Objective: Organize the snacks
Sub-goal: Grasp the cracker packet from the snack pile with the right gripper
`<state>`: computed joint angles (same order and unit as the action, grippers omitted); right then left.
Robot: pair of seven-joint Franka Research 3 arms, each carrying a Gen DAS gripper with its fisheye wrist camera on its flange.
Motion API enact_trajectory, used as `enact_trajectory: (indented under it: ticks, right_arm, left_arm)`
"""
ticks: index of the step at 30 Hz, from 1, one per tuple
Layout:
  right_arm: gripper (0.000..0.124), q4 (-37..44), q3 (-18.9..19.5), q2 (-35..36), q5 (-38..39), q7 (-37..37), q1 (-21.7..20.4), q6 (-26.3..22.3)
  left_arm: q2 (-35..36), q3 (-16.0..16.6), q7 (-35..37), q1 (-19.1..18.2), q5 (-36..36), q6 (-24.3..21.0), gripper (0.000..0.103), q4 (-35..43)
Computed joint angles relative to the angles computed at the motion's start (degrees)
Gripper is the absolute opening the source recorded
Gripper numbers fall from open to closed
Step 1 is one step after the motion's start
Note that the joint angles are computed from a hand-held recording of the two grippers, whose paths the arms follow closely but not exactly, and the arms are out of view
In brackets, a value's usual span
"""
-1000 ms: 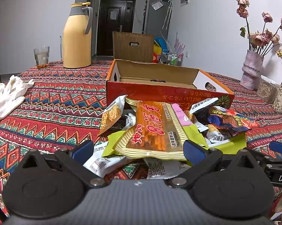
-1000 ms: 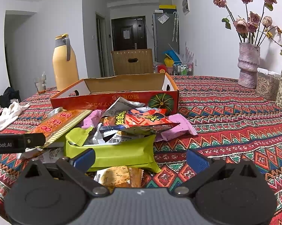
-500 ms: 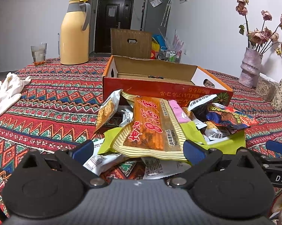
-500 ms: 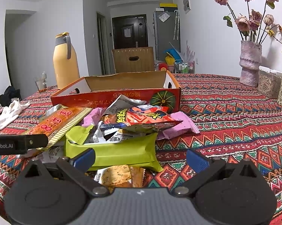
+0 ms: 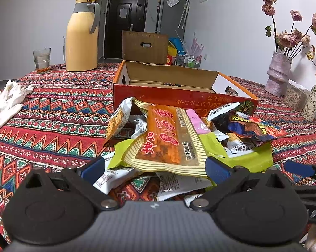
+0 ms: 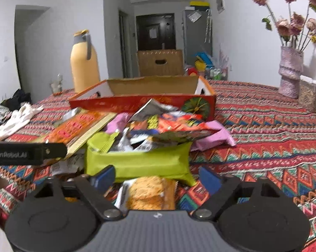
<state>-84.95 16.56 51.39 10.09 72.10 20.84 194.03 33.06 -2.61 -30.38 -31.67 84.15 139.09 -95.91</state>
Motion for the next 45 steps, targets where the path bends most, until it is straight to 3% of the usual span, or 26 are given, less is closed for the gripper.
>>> enact_trajectory:
  ticks: [4, 7, 9, 12, 20, 28, 38, 41, 45]
  right_arm:
    - [0.078, -0.03, -2.39, -0.69, 0.79, -0.32, 2.04, -3.83]
    - [0.058, -0.44, -3.71, -1.11, 1.44, -1.24, 3.2, -5.19]
    - [0.052, -1.71, -0.6, -1.24, 1.05, -2.27, 0.77, -3.66]
    - [0.042, -3.42, 1.14, -1.85, 0.89, -2.24, -0.91, -1.05]
    - [0.039, -9.05, 6.98, -3.06, -4.17, 0.7, -7.71, 5.72]
    - [0.039, -11.11, 8.35, -2.69, -11.02, 7.96, -11.76, 9.59]
    - [0.039, -11.64, 7.93, -1.66, -17.95, 15.74, -13.9, 11.43]
    - [0.039, -11.92, 8.19, -1.46, -19.72, 17.43, -14.65, 11.84]
    - [0.039, -12.13, 7.87, -1.43, -21.13, 19.13, -14.8, 12.15]
  left_arm:
    - [-0.54, -0.17, -0.32, 0.03, 0.05, 0.03, 0.103, -0.74]
    - [-0.87, -0.37, -0.48, 0.14, -0.01, 0.22, 0.103, -1.16]
    - [-1.05, -0.52, -0.41, 0.21, -0.08, 0.49, 0.103, -1.36]
    - [-1.18, -0.83, 0.04, 0.26, -0.08, 1.25, 0.103, -1.38]
    - [1.0, -1.21, 5.64, -0.08, -3.34, 4.83, 0.103, 1.85]
    - [5.73, -0.71, 16.94, -1.15, -13.44, 6.7, 0.103, 8.36]
    - [9.86, 0.97, 26.2, -3.39, -25.36, 4.16, 0.103, 14.24]
    - [10.61, 1.84, 27.08, -4.43, -26.88, 2.67, 0.096, 15.62]
    - [10.83, 2.68, 27.64, -5.5, -27.12, 1.58, 0.07, 16.39]
